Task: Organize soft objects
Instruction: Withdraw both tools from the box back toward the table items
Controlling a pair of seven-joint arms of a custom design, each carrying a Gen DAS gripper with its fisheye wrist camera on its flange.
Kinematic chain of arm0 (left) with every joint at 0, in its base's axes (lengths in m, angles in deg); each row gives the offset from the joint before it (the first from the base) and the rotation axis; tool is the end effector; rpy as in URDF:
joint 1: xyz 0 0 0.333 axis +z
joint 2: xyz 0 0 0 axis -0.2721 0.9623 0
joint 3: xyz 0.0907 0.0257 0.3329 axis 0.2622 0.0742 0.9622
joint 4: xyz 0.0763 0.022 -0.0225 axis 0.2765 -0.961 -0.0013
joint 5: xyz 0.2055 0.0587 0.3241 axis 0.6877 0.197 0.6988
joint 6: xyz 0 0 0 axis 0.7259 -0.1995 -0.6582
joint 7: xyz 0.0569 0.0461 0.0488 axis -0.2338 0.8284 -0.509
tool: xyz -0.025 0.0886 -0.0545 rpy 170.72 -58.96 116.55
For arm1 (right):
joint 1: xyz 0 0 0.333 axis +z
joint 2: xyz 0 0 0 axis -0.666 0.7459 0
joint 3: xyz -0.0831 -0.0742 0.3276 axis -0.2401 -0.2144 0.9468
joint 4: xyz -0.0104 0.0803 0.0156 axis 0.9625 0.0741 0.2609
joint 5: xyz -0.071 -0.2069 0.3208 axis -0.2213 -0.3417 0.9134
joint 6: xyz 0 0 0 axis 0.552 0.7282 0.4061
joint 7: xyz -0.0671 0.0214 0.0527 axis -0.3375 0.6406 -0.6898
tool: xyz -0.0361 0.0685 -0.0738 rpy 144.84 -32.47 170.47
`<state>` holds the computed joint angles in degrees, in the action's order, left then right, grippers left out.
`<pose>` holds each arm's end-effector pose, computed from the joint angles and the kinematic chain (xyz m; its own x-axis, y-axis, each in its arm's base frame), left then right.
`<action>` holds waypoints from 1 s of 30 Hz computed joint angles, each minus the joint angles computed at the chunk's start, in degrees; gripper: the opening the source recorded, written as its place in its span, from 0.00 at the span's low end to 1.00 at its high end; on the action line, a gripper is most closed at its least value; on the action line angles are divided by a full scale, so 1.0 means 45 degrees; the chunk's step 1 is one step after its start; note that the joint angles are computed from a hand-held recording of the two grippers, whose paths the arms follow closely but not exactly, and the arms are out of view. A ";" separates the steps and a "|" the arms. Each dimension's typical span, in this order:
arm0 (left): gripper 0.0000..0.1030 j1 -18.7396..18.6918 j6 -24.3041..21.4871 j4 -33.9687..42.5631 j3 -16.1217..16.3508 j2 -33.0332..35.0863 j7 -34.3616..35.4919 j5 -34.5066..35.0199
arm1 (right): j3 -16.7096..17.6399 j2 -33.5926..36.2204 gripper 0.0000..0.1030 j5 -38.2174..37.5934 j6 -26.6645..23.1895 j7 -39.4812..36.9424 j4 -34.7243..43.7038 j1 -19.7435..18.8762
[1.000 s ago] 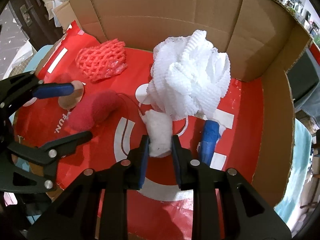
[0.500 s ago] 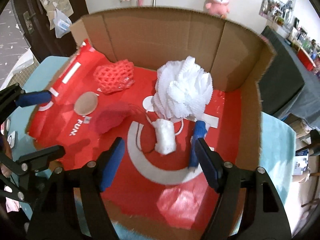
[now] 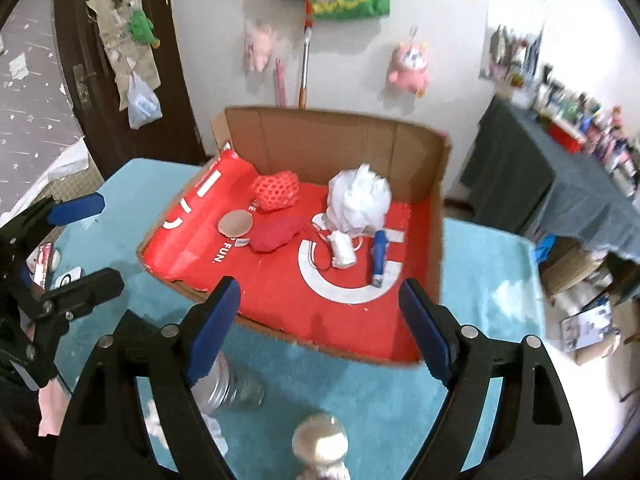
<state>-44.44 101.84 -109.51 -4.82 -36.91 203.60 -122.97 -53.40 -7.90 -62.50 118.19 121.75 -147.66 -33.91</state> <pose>0.4059 -0.2002 0.5577 -0.6472 -0.7623 0.0072 -0.4215 0.3500 -0.8366 0.4296 0.0772 0.5873 -0.0342 -0.9991 -0.0257 -0.7027 0.0424 -0.7102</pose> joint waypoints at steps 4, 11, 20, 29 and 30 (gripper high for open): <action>1.00 -0.1354 0.1006 -0.1067 0.0619 -0.1297 0.1324 -0.1481 | 0.0676 -0.1637 0.83 -0.0553 0.0467 0.0908 -0.1157 -0.0366; 1.00 -0.3721 0.2543 -0.2804 0.1676 -0.3097 0.1453 -0.2365 | 0.2001 -0.4160 0.85 -0.1611 0.0840 0.2906 -0.2925 -0.1070; 1.00 -0.8321 0.6777 -0.5081 0.4265 -0.4181 -0.0085 -0.0972 | 0.3747 -0.7145 0.88 -0.2726 0.0900 0.6057 -0.5198 -0.1699; 1.00 -0.8718 0.8493 -0.6717 0.4407 -0.3311 -0.3117 0.1223 | 0.5234 -0.8079 0.88 -0.3721 0.0355 0.9073 -0.6565 -0.1788; 1.00 -0.8683 0.8578 -0.6838 0.4371 -0.3165 -0.3429 0.1391 | 0.5316 -0.8030 0.88 -0.3855 0.0363 0.9345 -0.6641 -0.1771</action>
